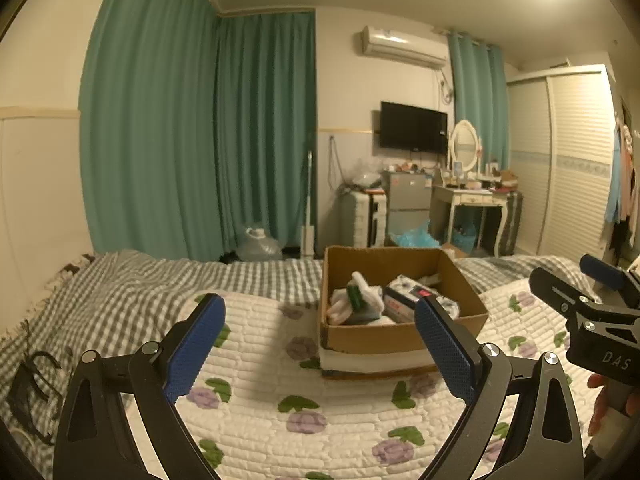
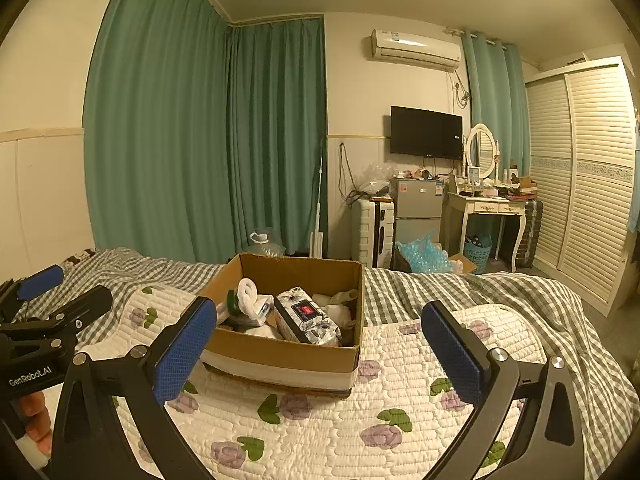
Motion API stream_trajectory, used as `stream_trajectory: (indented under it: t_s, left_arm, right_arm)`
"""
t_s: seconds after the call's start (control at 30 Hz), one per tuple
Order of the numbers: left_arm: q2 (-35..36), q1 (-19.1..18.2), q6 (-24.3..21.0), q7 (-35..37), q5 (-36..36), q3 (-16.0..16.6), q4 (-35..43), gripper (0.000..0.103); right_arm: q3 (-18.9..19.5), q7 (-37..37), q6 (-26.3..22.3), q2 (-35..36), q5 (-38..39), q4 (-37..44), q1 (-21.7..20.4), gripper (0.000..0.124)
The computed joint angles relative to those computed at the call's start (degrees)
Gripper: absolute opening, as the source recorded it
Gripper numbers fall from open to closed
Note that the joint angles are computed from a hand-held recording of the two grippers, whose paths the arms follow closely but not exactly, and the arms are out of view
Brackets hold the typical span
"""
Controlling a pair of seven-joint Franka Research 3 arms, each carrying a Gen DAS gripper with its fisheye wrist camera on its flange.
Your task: Organize soft objects
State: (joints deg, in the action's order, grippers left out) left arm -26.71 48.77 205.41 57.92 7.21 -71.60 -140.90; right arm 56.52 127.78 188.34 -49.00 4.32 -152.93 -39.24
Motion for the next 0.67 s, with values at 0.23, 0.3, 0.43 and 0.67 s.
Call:
stream_trajectory:
  t_s: [0.23,0.3,0.43,0.67]
  left_arm:
    - [-0.28,-0.32,-0.14,-0.10,-0.01,0.19,-0.14,0.097]
    - [-0.33,-0.37,-0.12,-0.10,-0.01,0.25,-0.20,0.097]
    - [-0.08,-0.42,-0.24,0.04,0.04,0.30,-0.15,0.097]
    - [1.33,-0.90,-0.08,1.58,-0.13,0.48,-0.25,0.097]
  right_arm:
    - [-0.06,-0.08,0.30,0.28,-0.02,-0.29,0.27,0.103]
    - [-0.09,-0.15,0.26,0.29,0.01,-0.37,0.34,0.103]
    - [-0.30,-0.28,0.02,0.62,-0.04,-0.35,0.56,0.103]
    - [-0.51,-0.42,-0.15,0.93,-0.14,-0.28,0.72,0.103]
